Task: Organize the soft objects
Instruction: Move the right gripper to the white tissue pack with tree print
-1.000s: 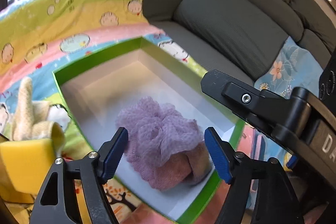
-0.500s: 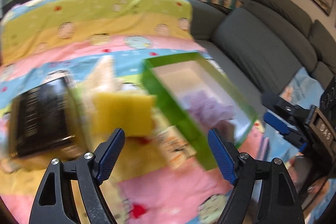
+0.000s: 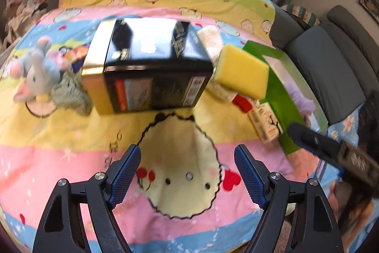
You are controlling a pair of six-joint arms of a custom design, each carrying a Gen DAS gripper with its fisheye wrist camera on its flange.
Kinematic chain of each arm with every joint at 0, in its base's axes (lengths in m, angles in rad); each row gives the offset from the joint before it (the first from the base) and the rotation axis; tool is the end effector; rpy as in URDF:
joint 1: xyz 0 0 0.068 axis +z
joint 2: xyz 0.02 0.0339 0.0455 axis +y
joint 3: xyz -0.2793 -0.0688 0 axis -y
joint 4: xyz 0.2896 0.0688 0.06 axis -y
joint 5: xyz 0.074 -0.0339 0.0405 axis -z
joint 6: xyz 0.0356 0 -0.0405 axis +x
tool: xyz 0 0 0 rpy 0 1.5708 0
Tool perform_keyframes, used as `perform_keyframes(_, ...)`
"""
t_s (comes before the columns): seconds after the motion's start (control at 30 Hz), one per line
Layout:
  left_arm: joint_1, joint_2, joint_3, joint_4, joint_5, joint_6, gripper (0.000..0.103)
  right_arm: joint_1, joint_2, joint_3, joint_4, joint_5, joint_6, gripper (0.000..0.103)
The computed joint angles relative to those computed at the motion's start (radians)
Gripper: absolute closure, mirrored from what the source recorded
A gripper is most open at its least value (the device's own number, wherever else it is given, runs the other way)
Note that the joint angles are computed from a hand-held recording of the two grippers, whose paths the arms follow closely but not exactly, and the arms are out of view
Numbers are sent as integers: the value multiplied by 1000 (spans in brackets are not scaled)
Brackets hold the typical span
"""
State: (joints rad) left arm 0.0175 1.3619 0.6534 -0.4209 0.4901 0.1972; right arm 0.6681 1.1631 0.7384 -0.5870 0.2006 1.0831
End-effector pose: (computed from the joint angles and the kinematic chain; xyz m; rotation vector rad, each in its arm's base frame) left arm 0.2663 -0.0121 0.1485 0.3779 2.5719 -0.5829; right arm 0.2050 0.1528 0.2129 0.6101 2.5328 0.4062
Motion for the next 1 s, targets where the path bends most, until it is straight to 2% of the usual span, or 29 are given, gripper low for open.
perform_keyframes(0.17,59,-18,-36,-24,32,57,22,-90,88,8,-11,-43,2,24)
perform_keyframes(0.27,82,-3,-35,-35,44,81,22,-111,156,46,-39,-34,-12,24)
perform_keyframes(0.4,120,22,-24,-44,60,115,22,-124,214,86,-100,29,-11,23)
perform_keyframes(0.6,145,39,-19,-52,76,135,22,-163,298,124,-100,39,-91,20)
perform_keyframes(0.73,147,38,-21,-53,75,137,22,-178,349,134,-77,-8,-130,20)
perform_keyframes(0.8,148,39,-21,-55,71,138,22,-165,366,128,-63,-9,-133,29)
perform_keyframes(0.83,150,36,-21,-57,70,137,22,-151,383,142,-78,5,-132,45)
perform_keyframes(0.9,154,27,-25,-56,69,132,22,-119,410,170,-115,50,-127,48)
perform_keyframes(1.0,170,23,-23,-57,73,130,22,-77,397,178,-104,18,-128,48)
